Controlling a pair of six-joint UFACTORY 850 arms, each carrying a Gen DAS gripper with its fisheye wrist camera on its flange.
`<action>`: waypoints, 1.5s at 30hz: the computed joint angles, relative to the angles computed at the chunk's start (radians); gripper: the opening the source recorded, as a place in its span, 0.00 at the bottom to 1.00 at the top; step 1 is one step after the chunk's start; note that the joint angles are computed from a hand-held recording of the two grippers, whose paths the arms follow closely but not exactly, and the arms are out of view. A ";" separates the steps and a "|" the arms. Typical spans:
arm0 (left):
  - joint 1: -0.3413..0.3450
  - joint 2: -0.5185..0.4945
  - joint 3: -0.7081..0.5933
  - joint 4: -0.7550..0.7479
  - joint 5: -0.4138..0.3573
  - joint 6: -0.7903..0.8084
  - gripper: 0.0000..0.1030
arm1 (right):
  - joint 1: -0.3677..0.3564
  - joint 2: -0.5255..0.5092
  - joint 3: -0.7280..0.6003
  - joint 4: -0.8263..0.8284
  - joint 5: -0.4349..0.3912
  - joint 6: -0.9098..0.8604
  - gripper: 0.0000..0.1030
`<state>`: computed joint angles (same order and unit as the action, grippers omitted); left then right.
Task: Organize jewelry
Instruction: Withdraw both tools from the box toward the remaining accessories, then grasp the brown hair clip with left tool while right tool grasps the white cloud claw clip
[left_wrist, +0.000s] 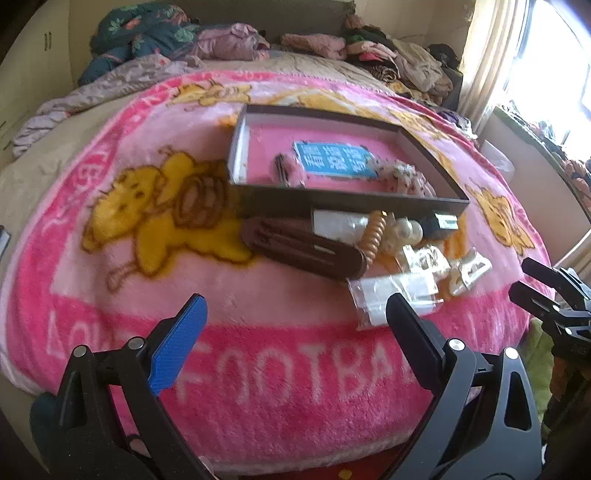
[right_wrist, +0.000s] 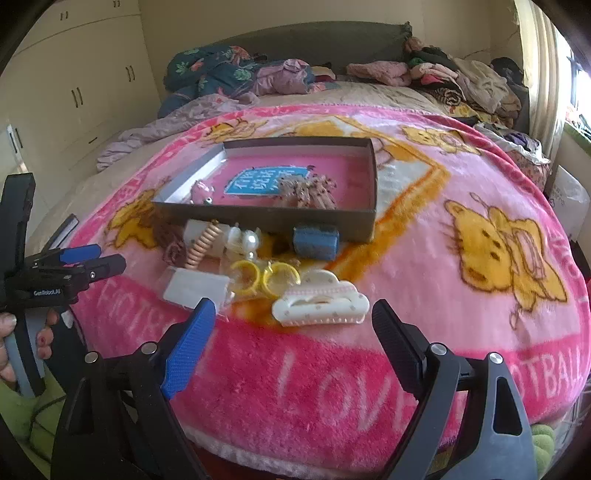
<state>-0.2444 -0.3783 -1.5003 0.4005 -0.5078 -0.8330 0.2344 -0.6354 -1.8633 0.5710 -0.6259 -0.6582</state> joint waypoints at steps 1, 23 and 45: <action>0.003 -0.002 0.001 -0.029 0.007 0.022 0.88 | -0.002 -0.001 0.003 -0.004 0.000 0.005 0.83; 0.091 -0.156 -0.149 -0.646 0.028 0.361 0.74 | 0.005 -0.105 -0.079 -0.096 0.001 0.078 0.83; 0.114 -0.169 -0.146 -0.571 0.059 0.258 0.26 | 0.017 -0.173 -0.143 -0.137 -0.001 0.085 0.78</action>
<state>-0.1303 -0.5469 -1.6458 -0.1708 -0.4488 -0.5746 0.2516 -0.8083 -2.0062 0.4338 -0.6269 -0.5734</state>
